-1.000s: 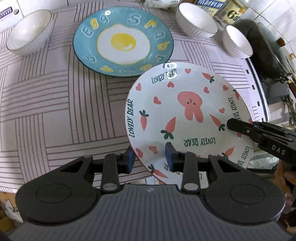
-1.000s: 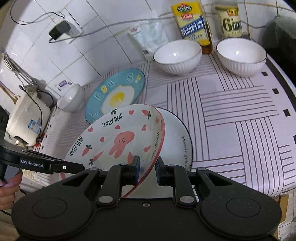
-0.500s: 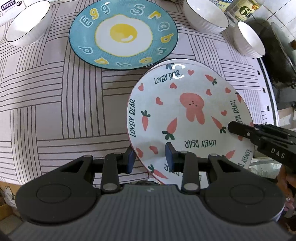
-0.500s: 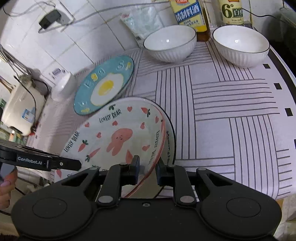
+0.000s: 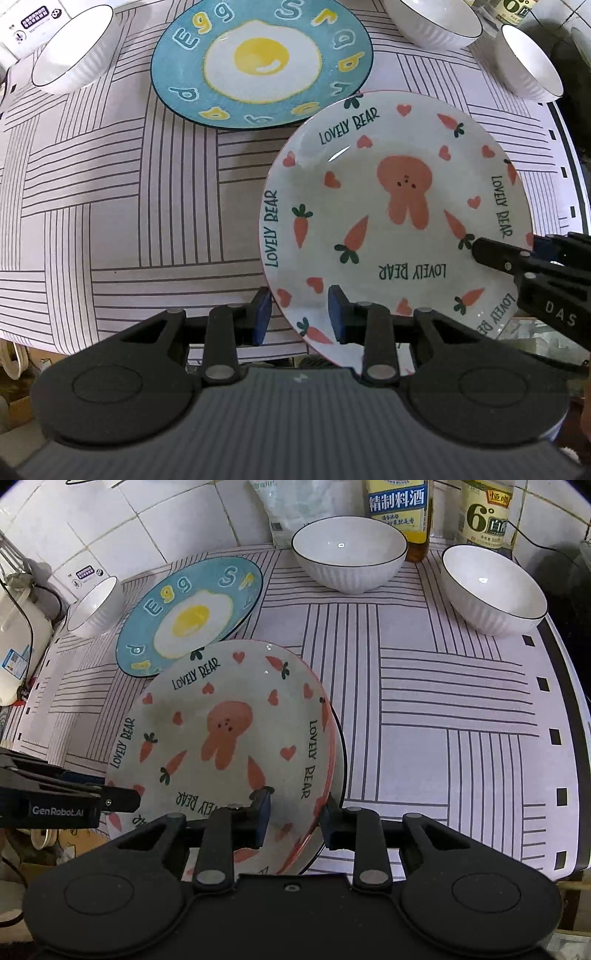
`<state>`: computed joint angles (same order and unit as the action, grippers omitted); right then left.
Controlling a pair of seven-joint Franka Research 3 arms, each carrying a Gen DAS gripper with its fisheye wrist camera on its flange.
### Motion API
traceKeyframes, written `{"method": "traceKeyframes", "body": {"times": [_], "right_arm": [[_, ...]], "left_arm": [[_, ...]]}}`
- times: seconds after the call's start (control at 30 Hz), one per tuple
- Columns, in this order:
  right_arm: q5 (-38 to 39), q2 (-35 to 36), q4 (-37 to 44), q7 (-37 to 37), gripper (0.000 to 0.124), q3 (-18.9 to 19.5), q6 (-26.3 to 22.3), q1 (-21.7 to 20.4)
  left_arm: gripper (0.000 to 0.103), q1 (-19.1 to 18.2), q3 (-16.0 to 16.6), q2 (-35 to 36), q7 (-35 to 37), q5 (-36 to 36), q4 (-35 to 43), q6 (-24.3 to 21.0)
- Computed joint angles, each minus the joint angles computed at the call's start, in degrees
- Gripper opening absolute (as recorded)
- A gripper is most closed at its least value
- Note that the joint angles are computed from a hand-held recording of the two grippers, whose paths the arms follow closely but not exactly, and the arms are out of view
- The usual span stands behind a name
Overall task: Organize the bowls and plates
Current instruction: 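Lower the bunny plate onto the white plate and open both grippers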
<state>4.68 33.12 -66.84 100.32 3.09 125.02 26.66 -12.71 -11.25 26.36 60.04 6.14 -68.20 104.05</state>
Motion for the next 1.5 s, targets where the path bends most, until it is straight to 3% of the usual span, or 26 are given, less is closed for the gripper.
{"method": "traceKeyframes", "body": {"times": [0.23, 0.33, 0.47, 0.63, 0.83, 1.03, 1.1, 1.23, 1.43, 1.5], "right_arm": [[-1.6, 0.6, 1.9, -0.5, 0.037, -0.3, -2.5, 0.8], [-2.5, 1.2, 4.0, -0.1, 0.039, -0.6, -5.7, 1.5], [-3.8, 0.7, 3.4, 0.6, 0.040, -0.9, -5.8, 2.1], [-10.8, 2.5, 7.2, 0.1, 0.039, -3.0, -9.8, 5.4], [-11.4, 2.2, 6.2, 3.0, 0.039, -3.0, -8.8, 5.3], [-9.4, -1.6, 1.3, 5.3, 0.039, -2.1, -2.4, 3.8], [-7.7, -3.5, -2.0, 4.7, 0.040, -1.1, 3.5, 2.8], [-3.8, -5.6, -6.0, -0.8, 0.053, 1.2, 14.3, 1.5], [-4.7, -0.8, 1.1, -1.4, 0.061, -0.1, 16.6, 4.2], [-5.8, 0.8, 2.3, 0.3, 0.066, -1.4, 20.5, 5.4]], "left_arm": [[0.030, -1.0, 0.3, 1.4, 0.4, 1.9, 2.2, -1.7], [0.031, -1.5, 0.4, 1.8, 0.5, 2.6, 3.0, -2.7], [0.030, -1.9, 0.4, 1.8, 0.5, 3.2, 3.1, -3.2], [0.030, -2.4, 0.4, 4.1, 3.0, 3.7, 7.4, -6.4], [0.030, -1.8, 0.2, 7.5, 7.5, 1.9, 14.0, -11.0], [0.030, 1.1, 0.2, 6.3, 12.5, -1.3, 15.6, -11.5], [0.030, 1.4, 0.6, 7.2, 14.2, -1.2, 18.8, -14.0], [0.031, 3.5, 1.1, 5.0, 16.0, -2.0, 17.4, -12.0], [0.036, 7.6, 1.4, 1.4, 19.6, -4.2, 12.4, -3.1], [0.041, 8.7, 1.6, 1.5, 20.3, -4.7, 11.6, 0.0]]}}
